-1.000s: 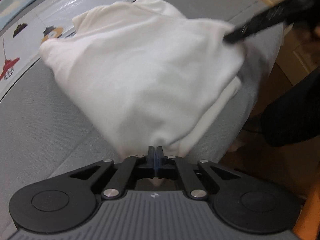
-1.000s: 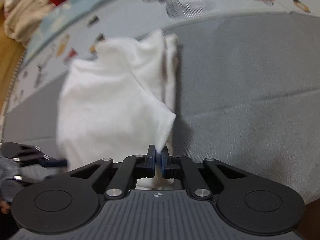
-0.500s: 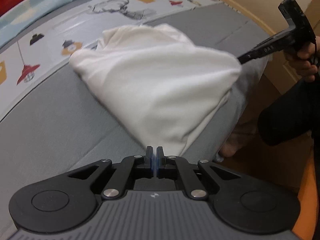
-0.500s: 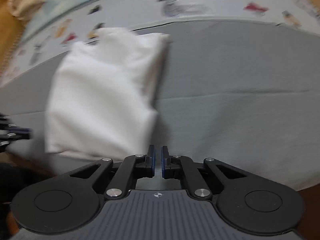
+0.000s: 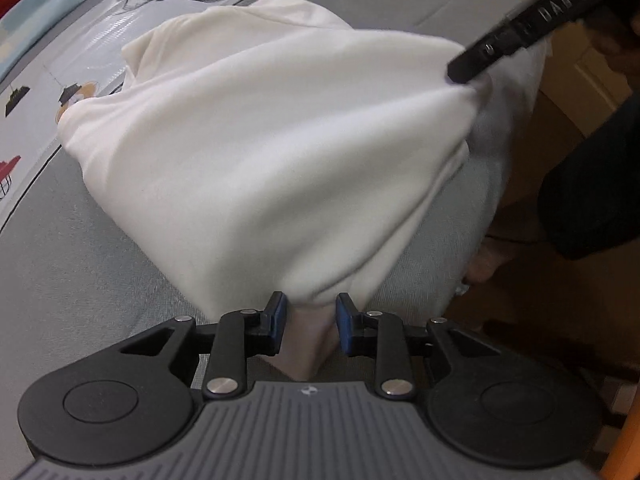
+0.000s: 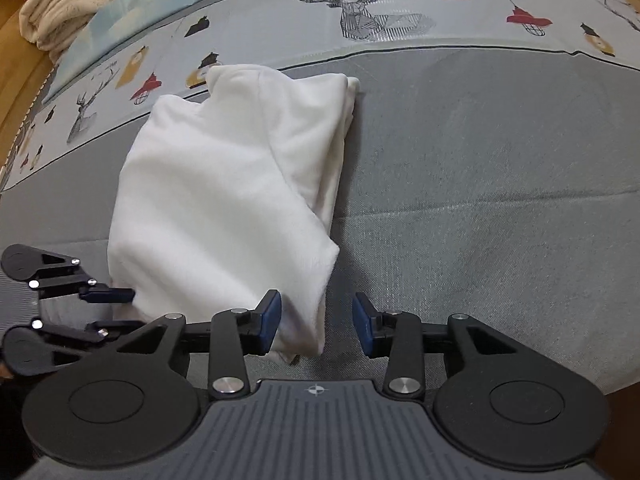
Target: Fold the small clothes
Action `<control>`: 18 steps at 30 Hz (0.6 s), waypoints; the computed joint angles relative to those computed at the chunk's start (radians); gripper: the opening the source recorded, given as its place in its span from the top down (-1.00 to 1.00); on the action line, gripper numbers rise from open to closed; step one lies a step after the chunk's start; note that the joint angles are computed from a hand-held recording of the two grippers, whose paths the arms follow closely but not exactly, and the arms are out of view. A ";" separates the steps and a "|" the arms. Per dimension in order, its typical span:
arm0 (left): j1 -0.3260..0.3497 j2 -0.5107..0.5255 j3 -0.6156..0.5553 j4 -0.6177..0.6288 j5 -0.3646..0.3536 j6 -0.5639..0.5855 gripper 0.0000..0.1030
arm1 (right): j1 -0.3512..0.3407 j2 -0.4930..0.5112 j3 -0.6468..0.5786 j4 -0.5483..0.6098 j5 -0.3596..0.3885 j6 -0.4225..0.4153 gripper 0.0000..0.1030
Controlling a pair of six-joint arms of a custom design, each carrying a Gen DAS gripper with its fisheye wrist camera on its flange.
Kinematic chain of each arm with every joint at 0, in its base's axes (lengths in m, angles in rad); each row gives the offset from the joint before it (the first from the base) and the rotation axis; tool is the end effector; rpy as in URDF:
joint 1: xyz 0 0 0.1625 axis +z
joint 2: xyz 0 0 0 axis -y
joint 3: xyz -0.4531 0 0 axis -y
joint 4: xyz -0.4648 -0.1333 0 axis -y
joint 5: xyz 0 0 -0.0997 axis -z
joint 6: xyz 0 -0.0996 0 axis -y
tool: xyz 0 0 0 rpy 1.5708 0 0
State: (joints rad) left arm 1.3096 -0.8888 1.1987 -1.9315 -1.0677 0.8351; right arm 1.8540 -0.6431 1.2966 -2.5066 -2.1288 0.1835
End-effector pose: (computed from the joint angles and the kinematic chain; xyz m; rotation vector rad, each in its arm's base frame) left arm -0.0398 -0.8509 0.2904 1.3621 2.2640 0.1278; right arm 0.3151 -0.7945 0.0983 0.0240 -2.6151 0.5343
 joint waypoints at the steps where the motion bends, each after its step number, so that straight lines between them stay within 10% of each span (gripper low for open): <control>1: 0.002 0.003 -0.010 0.006 -0.012 -0.016 0.51 | 0.006 0.000 0.004 -0.002 0.000 0.007 0.21; 7: 0.008 -0.001 -0.018 0.001 -0.020 -0.033 1.00 | 0.009 0.001 0.004 -0.021 0.020 -0.014 0.86; 18: 0.026 -0.021 -0.071 0.078 -0.115 -0.048 1.00 | 0.005 -0.056 0.098 -0.246 0.105 0.004 0.92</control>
